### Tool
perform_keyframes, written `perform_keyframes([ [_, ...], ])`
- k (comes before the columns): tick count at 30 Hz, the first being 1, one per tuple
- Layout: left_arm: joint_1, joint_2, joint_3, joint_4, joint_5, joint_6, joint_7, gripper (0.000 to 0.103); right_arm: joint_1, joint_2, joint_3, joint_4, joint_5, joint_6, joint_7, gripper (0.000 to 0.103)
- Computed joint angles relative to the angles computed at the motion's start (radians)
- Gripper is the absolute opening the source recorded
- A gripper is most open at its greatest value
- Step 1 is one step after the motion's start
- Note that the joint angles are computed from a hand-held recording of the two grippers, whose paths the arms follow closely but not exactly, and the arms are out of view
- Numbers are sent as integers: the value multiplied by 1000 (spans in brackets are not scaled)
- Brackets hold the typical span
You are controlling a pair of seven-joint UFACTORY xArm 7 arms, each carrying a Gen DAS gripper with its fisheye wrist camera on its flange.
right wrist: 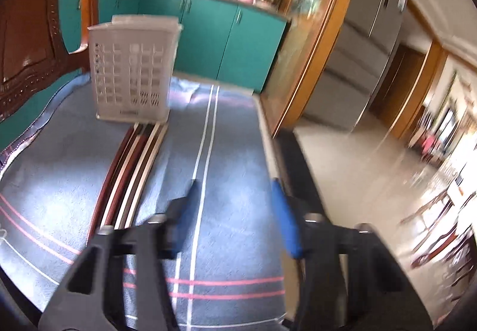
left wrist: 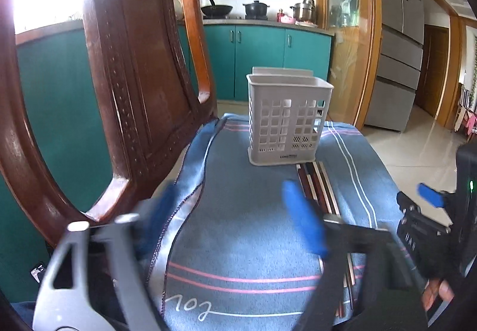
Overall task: Organize utensils
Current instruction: 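Grasp the dark red stick with the left tool while the right tool grasps a light wooden stick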
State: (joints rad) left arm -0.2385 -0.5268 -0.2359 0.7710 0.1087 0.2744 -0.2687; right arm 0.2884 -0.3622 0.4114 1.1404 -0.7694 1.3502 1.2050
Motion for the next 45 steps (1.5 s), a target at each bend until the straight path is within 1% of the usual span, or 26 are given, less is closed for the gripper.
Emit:
perform_keyframes([
  [2,-40,43,37,57,-22,56,51,36,4,-15,-61,-9,73,-80,-31,26],
  [4,-85,97,81,141,-69,130,120,36,1,0,-107,16,159,-136,-107,25],
  [5,-104,146,100,219,-100,193,158,36,-2,13,-121,33,196,-154,-150,25],
  [6,-100,177,97,267,-107,226,172,37,-3,47,-146,73,245,-171,-223,25],
  [7,-88,238,85,357,-95,291,182,37,-8,87,-165,120,286,-183,-284,25],
  [9,-66,329,59,480,-56,367,172,38,-20,155,-184,191,333,-206,-352,25],
  [10,-60,387,48,545,-32,391,160,38,-23,188,-192,225,350,-208,-388,25],
  [12,-59,447,48,598,-6,405,137,38,-23,260,-212,280,395,-227,-464,25],
  [14,-64,483,61,591,-48,391,141,38,-23,297,-234,287,448,-250,-491,25],
  [15,-72,489,71,585,-52,406,129,39,-24,311,-244,267,484,-271,-492,25],
  [16,-65,514,66,605,-69,455,127,39,-24,313,-252,252,512,-280,-503,25],
  [17,-67,543,72,630,-128,507,146,39,-24,321,-257,241,540,-287,-516,25],
  [18,-64,566,77,648,-220,541,188,39,-25,313,-262,208,548,-335,-519,25],
  [19,-48,595,67,675,-292,586,211,39,-24,313,-260,202,529,-344,-519,25],
  [20,-57,609,79,684,-323,603,225,39,-42,313,-244,206,540,-339,-530,22],
  [21,-58,624,77,692,-335,612,233,40,-26,304,-270,195,592,-354,-559,12],
  [22,-63,636,75,696,-326,613,232,43,-30,285,-278,168,642,-383,-583,9],
  [23,-70,649,73,706,-309,621,225,46,-36,262,-284,135,668,-411,-591,9],
  [26,-83,669,60,722,-321,640,253,52,-59,218,-285,101,663,-387,-567,8],
  [29,-112,677,42,714,-316,639,281,53,-81,170,-281,61,640,-386,-523,8],
  [32,-143,697,37,732,-263,670,275,53,-103,109,-281,2,654,-404,-464,9],
  [34,-160,701,38,724,-226,649,272,47,-113,90,-282,-8,661,-410,-455,10],
  [36,-155,696,34,718,-253,639,317,22,-122,66,-278,-31,658,-417,-449,11],
  [38,-144,705,40,731,-280,672,325,10,-130,56,-274,-41,652,-413,-446,12],
  [40,-132,708,48,736,-297,675,331,10,-135,51,-270,-45,650,-402,-442,16],
  [45,-134,724,64,756,-237,647,265,10,-137,67,-276,-33,666,-430,-467,22],
])
